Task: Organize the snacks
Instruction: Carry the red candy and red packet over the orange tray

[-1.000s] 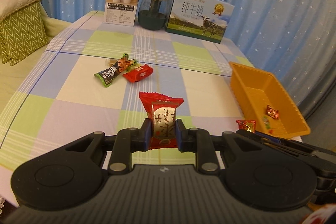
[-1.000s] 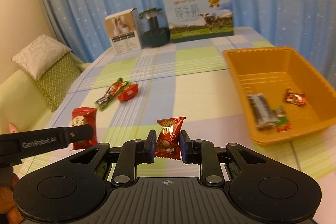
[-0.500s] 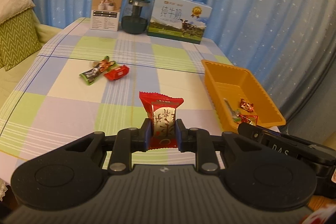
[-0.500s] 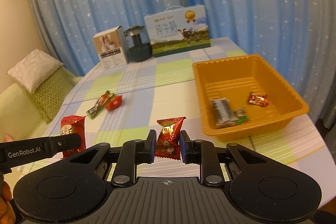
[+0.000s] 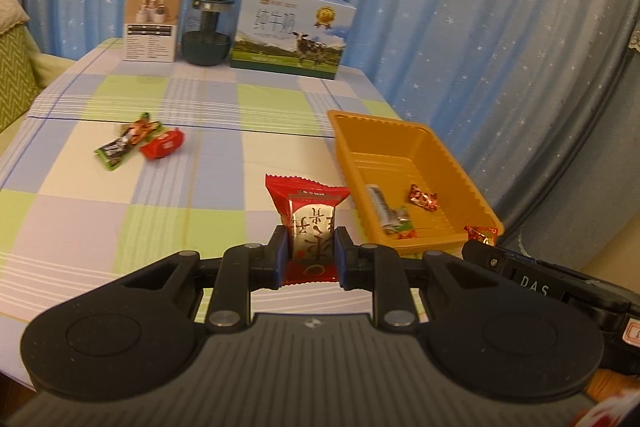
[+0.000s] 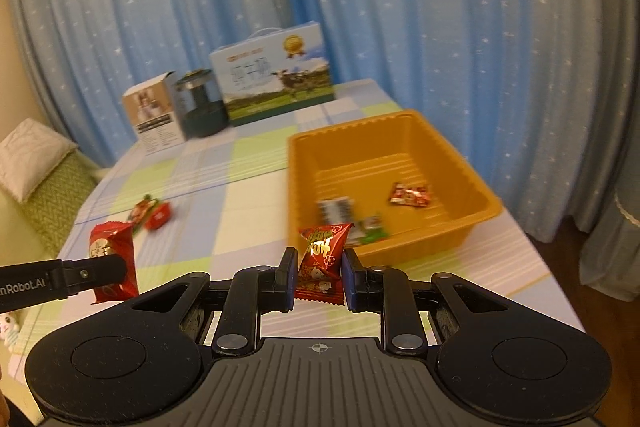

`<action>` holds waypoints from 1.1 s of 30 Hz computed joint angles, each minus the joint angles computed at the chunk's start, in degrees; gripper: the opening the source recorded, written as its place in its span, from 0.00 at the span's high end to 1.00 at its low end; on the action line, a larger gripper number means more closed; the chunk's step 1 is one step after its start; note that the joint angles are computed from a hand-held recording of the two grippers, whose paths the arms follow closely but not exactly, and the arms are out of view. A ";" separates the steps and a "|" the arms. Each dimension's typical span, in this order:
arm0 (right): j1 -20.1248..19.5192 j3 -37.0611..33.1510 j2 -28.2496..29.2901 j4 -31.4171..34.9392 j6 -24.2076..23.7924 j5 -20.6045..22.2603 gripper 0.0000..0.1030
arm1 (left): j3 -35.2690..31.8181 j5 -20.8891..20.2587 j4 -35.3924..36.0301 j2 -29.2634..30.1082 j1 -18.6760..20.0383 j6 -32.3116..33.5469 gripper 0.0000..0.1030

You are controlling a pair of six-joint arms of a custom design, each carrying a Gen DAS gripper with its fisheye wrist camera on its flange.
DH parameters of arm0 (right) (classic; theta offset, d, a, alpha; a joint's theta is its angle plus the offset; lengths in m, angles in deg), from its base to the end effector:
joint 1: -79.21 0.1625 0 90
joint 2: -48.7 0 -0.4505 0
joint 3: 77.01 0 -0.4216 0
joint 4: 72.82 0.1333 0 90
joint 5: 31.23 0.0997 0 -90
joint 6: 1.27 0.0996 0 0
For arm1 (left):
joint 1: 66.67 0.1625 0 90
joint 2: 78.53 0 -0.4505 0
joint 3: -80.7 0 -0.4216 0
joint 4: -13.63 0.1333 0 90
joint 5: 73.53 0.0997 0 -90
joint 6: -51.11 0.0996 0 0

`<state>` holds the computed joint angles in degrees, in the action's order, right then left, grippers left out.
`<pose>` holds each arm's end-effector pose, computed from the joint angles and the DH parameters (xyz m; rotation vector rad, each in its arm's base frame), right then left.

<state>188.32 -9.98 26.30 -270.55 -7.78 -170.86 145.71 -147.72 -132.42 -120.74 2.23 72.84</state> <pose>0.3224 -0.7552 0.0977 -0.1130 -2.1278 1.3550 -0.1593 -0.8585 0.2763 0.8987 2.6040 -0.8197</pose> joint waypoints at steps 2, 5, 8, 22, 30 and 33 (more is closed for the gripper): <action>-0.23 1.11 -0.70 -0.81 0.07 -0.34 0.77 | -0.17 -0.38 0.29 0.37 -0.27 0.08 0.79; -0.46 2.13 -1.43 -1.57 0.19 -0.90 0.77 | -0.33 -0.94 0.67 0.87 -0.66 0.09 0.79; -0.67 3.00 -2.06 -2.31 0.15 -1.22 0.77 | -0.61 -1.50 1.01 1.40 -1.07 0.28 0.79; -2.00 3.09 -3.55 -4.30 -3.23 -1.70 0.77 | -5.11 -4.28 4.36 5.53 -2.22 1.08 0.79; -3.89 -0.15 -3.57 -4.30 -7.60 -0.78 0.77 | -12.46 -5.52 7.92 11.14 -2.46 2.49 0.79; -4.75 -1.25 -3.47 -3.47 -8.01 0.07 0.77 | -16.00 -5.74 9.71 13.74 -2.40 3.31 0.79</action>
<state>183.57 -11.23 22.83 -274.02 -15.80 -170.79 129.71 -153.45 -122.71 -107.00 -0.16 76.15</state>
